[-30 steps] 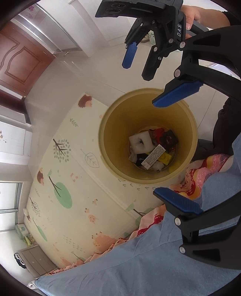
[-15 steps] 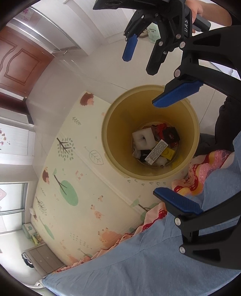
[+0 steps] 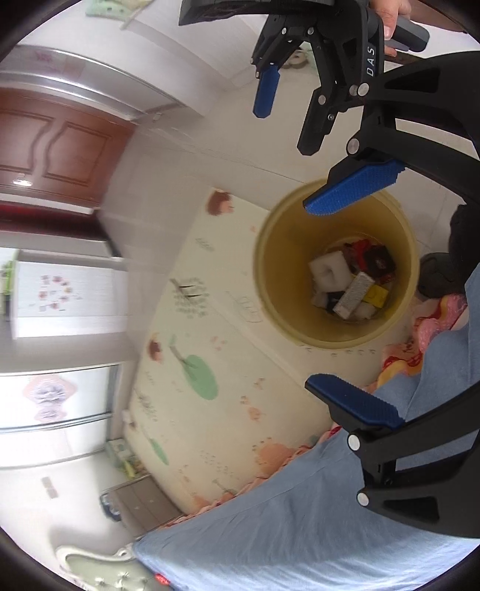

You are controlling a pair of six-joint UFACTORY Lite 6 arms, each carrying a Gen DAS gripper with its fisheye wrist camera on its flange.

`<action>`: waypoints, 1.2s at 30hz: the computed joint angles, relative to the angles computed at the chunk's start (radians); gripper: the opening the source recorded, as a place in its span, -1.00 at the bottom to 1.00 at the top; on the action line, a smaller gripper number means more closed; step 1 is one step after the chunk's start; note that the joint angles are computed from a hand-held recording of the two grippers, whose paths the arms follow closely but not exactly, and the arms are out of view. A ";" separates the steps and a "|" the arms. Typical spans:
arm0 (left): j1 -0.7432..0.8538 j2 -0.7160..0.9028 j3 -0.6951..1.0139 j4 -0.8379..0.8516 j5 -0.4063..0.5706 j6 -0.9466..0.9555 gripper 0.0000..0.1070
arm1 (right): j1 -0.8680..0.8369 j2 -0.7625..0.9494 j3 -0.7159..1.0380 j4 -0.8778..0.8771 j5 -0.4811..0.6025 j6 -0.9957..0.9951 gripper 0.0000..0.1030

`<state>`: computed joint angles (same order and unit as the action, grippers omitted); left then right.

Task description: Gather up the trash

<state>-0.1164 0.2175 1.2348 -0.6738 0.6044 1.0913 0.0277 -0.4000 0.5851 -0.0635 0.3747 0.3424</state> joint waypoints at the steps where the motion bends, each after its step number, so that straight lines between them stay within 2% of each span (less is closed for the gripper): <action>1: 0.017 -0.035 -0.028 -0.048 -0.006 0.044 0.64 | 0.018 -0.024 -0.001 -0.062 0.012 0.075 0.59; 5: 0.107 -0.131 -0.080 -0.165 0.032 0.139 0.69 | 0.134 -0.092 0.022 -0.308 0.076 0.376 0.62; 9: 0.219 -0.218 -0.117 -0.266 0.082 0.233 0.79 | 0.312 -0.120 0.071 -0.565 0.166 0.679 0.74; 14: 0.399 -0.275 -0.123 -0.323 0.152 0.298 0.85 | 0.483 -0.078 0.154 -0.728 0.215 0.879 0.76; 21: 0.684 -0.242 -0.043 -0.351 0.248 0.374 0.85 | 0.649 0.122 0.335 -0.839 0.212 1.017 0.76; 27: 0.886 -0.081 0.147 -0.322 0.275 0.349 0.85 | 0.786 0.343 0.543 -0.932 0.204 1.138 0.76; 36: 1.106 0.150 0.406 -0.346 0.307 0.395 0.85 | 0.922 0.716 0.989 -0.900 0.216 1.055 0.76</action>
